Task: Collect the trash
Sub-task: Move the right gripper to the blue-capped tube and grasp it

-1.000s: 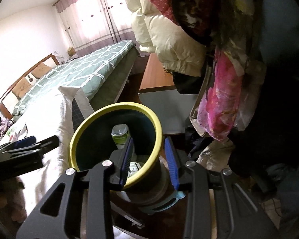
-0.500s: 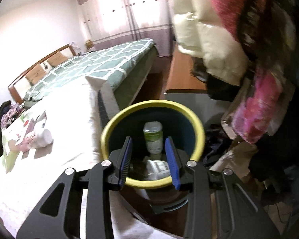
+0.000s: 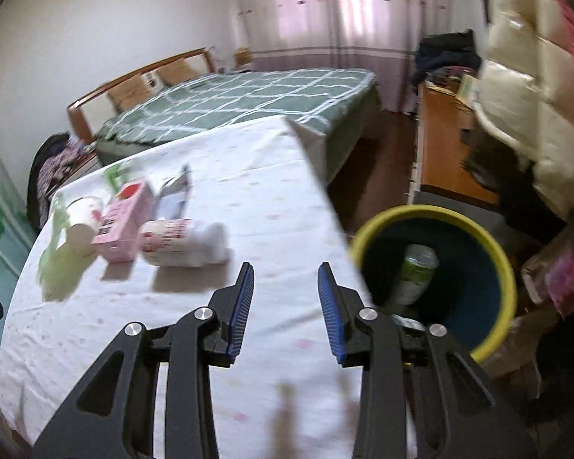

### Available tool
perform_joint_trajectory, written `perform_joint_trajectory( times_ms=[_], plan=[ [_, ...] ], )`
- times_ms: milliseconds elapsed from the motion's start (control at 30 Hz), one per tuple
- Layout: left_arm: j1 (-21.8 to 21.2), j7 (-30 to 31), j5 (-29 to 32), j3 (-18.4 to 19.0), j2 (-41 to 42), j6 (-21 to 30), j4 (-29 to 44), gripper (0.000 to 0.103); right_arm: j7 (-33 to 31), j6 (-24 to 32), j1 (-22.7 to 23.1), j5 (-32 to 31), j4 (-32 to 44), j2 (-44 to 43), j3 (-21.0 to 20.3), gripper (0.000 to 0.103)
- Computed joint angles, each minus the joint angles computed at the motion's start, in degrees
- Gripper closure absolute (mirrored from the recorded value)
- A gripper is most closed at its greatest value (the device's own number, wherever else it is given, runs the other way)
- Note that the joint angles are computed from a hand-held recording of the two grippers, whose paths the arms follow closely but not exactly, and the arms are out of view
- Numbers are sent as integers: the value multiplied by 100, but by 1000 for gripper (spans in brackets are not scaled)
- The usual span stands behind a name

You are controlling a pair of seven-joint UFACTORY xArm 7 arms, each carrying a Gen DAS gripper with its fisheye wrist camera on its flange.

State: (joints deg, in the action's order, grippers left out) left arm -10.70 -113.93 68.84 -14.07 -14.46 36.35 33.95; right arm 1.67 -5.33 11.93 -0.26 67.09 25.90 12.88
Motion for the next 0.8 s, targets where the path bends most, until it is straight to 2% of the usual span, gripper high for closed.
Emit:
perform_joint_trajectory(
  times_ms=[67,133,233,400,633,800],
  plan=[
    [57,-42,41,45,-131,3,-148,5,-45,196,74,-36,317,173,111,70],
    [122,-120,132,71,-186,-77,-232,5,-73,415,340,-78,697,352,4,70],
    [218,-218,302,103,-228,-242,-326,5,-228,727,433,-59,1187,595,127,70],
    [288,-296,469,139,-30,-233,-188,5,-279,1536,998,-103,2430,1209,-203,70],
    [331,-383,597,270,62,-362,-174,5,-153,3075,1657,-332,4839,2536,-718,70],
    [340,-400,642,326,171,-394,-109,5,-57,4341,1937,-420,6994,3803,-937,70]
  ],
)
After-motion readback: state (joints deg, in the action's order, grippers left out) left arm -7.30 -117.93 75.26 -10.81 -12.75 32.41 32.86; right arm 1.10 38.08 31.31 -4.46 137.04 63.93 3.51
